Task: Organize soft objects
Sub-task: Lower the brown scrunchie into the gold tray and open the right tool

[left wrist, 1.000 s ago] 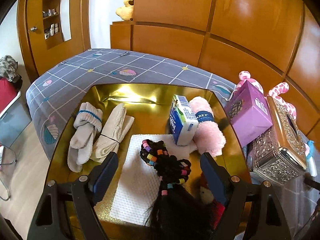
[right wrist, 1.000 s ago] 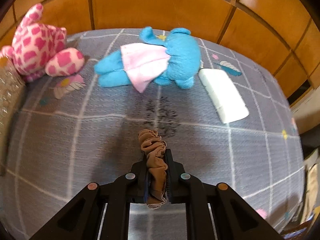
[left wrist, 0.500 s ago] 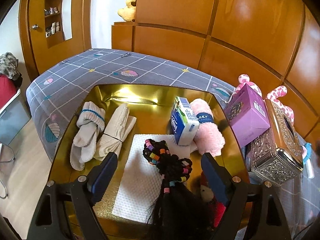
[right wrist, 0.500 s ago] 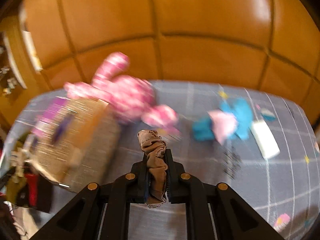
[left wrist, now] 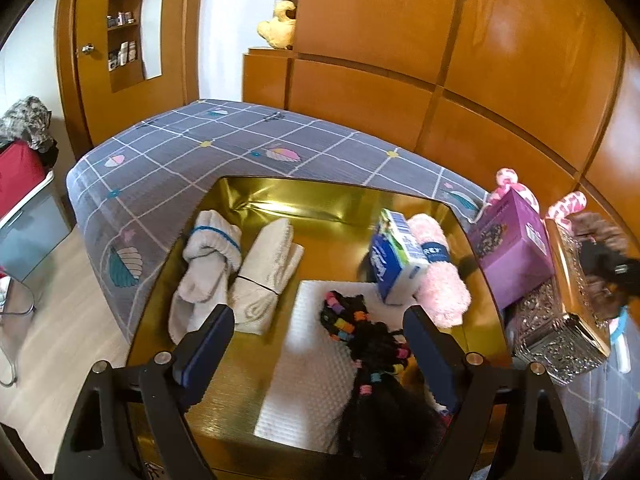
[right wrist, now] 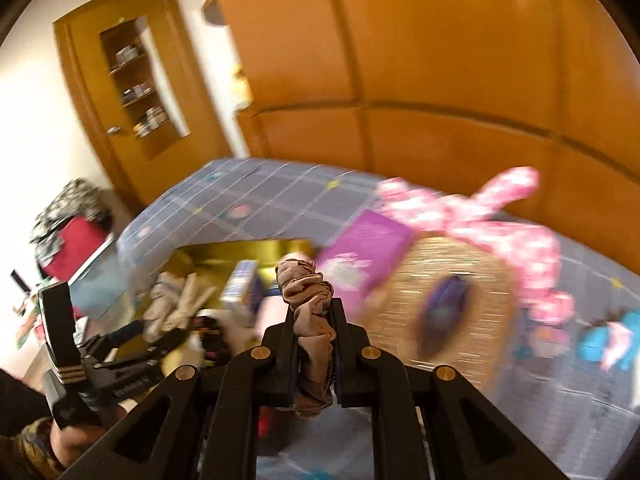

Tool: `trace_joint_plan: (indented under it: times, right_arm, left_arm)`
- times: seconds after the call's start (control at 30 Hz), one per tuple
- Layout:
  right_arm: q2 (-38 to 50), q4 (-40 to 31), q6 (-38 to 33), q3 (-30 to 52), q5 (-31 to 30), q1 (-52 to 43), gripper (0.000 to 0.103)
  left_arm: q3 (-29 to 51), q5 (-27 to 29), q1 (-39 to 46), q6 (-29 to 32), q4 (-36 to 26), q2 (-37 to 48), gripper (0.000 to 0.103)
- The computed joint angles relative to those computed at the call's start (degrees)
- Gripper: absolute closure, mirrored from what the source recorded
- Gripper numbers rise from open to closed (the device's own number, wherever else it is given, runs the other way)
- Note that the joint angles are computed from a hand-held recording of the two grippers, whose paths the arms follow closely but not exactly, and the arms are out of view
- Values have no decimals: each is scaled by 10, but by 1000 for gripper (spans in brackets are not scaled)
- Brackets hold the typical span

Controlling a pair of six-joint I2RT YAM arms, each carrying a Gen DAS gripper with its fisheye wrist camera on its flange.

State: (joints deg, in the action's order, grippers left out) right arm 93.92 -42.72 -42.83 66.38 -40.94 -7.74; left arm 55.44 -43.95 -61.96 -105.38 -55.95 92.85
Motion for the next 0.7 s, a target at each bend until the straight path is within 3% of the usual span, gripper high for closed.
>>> trace_joint_plan:
  times: [0.3, 0.47, 0.6, 0.7]
  right_arm:
    - [40, 88, 121, -52, 62, 192, 92]
    - [85, 116, 148, -39, 86, 253, 90]
    - [115, 132, 171, -25, 110, 281, 72]
    - [127, 129, 181, -17, 111, 281, 66]
  left_arm:
    - [-62, 5, 9, -62, -9, -48, 16]
    - [-92, 4, 15, -94, -23, -79, 16]
    - [-104, 9, 21, -97, -21, -88, 16]
    - [-104, 12, 23, -91, -14, -86, 16]
